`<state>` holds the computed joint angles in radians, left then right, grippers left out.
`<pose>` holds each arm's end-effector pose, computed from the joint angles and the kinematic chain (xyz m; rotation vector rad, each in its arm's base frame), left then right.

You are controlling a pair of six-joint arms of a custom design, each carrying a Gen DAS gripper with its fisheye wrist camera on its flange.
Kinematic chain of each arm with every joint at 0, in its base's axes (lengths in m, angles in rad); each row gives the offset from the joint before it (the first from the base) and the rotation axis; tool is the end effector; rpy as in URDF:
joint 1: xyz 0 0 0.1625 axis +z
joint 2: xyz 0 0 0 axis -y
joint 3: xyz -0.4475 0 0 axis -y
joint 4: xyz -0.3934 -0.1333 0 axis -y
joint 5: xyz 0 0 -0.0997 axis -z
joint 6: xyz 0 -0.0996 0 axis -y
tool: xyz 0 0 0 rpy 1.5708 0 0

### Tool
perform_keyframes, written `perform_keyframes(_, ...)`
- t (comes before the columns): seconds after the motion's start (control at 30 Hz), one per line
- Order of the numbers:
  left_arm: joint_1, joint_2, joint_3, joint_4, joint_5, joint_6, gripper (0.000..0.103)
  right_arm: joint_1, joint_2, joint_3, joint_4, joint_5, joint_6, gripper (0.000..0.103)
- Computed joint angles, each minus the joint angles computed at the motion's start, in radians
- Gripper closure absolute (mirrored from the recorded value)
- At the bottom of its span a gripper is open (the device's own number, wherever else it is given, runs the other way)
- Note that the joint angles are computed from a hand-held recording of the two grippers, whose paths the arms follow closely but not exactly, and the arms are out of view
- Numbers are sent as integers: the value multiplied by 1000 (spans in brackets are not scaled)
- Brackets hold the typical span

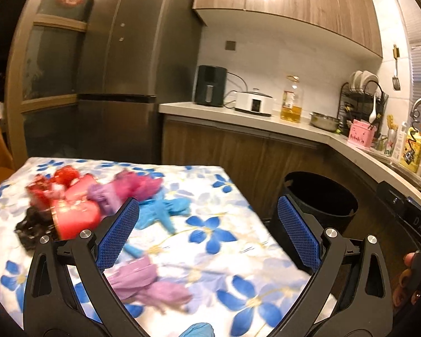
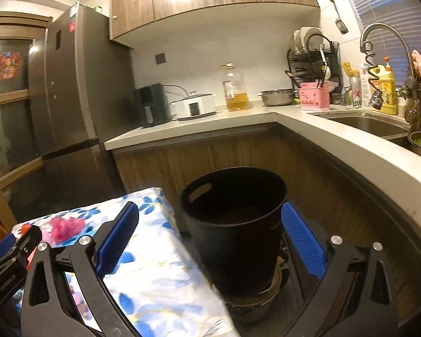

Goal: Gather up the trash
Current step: 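Move both open tools back over the table, then grasp the purple bag with the right tool while the left tool grasps another black bag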

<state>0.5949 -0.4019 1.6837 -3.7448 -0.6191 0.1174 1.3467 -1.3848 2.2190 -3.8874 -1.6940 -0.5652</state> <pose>-0.4029 -0.5315 0.0018 0.6873 2.1833 -1.4431 0.0171 -0.4698 0.4015 0.2229 -1.9438 1.6042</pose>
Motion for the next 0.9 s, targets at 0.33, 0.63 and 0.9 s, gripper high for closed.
perform_keyframes(0.33,2,-80,183,-110,80,-6,5,54,73,83,-79,-3,-26,5)
perform_keyframes(0.63,21,-111,287,-277,175,68,5,84,180,95,-79,-11,-80,5)
perform_keyframes(0.9,63,-139,321,-302,200,55,5,112,302,74,-62,-4,-95,5)
